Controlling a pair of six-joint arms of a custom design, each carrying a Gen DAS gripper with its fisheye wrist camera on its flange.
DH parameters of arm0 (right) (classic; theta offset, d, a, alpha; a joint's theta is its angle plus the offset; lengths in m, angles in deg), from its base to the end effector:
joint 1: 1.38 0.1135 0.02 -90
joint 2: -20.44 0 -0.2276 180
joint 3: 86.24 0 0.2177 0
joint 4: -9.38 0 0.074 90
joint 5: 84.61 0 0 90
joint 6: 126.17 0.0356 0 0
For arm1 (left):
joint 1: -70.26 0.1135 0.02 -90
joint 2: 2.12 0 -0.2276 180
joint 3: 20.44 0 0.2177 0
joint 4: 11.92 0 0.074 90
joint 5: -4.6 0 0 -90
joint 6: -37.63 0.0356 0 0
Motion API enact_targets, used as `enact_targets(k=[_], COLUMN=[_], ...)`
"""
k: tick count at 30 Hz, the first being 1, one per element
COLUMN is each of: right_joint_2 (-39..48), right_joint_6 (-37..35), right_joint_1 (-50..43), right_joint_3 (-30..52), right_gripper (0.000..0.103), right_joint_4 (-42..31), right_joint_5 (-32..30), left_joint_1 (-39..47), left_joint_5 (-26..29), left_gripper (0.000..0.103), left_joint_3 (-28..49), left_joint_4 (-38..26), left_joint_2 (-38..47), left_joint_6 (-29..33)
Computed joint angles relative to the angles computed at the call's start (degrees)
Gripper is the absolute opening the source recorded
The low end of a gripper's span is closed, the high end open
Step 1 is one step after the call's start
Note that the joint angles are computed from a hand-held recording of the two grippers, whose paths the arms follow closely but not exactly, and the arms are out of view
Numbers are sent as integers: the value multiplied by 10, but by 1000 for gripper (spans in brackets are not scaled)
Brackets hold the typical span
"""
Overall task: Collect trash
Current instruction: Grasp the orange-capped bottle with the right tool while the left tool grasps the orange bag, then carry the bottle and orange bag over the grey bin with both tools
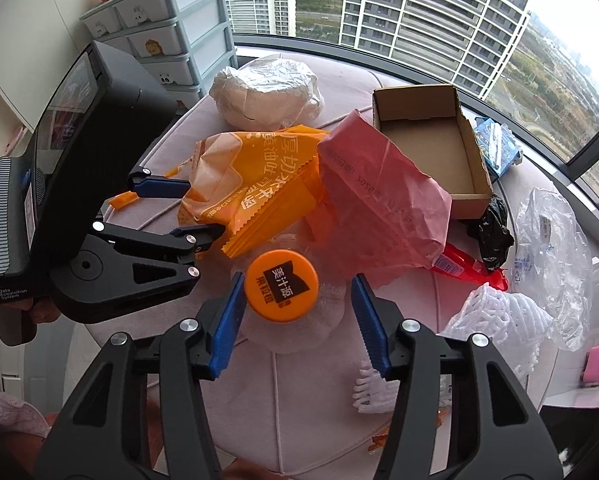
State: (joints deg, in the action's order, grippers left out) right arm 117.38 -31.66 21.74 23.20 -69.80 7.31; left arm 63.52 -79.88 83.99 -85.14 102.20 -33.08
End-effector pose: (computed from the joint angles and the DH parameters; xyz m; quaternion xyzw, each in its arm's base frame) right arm 0.2795 0.1180 0.2859 -0.1550 0.9669 0.0323 0.2001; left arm 0.3231 -0.0416 0.2297 0.2294 0.9610 -0.0313 0.1510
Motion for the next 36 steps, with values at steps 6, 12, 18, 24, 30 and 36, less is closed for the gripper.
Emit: enact_targets(k=[6,12,18,24,30,36], right_joint_2=[9,0,-14,-28,-17,32], right_joint_6=[-4,-2,4,3,2,4], right_joint_1=[9,6,6,2,13,52], right_joint_3=[16,21,15,15,54,142], right_gripper=[36,30,30,30,30,30], right_joint_4=[-9,-20,-32,-43,-69,-105], right_joint_5=[-2,-5,-4,-7,-7,-5], left_joint_1=[-6,5,11,24,67,135], left_joint_5=[-16,-10,-7,-4,11,29], left_gripper=[21,8,2,1,1,1], left_joint_3=[-56,-57,-66,-65,-54,-56], left_joint_4=[35,47,58,43,-5,-57], left_joint_2=[-35,-39,-59,-82,-115,-153], left_joint_6=[-16,-25,-35,-37,-28,-12])
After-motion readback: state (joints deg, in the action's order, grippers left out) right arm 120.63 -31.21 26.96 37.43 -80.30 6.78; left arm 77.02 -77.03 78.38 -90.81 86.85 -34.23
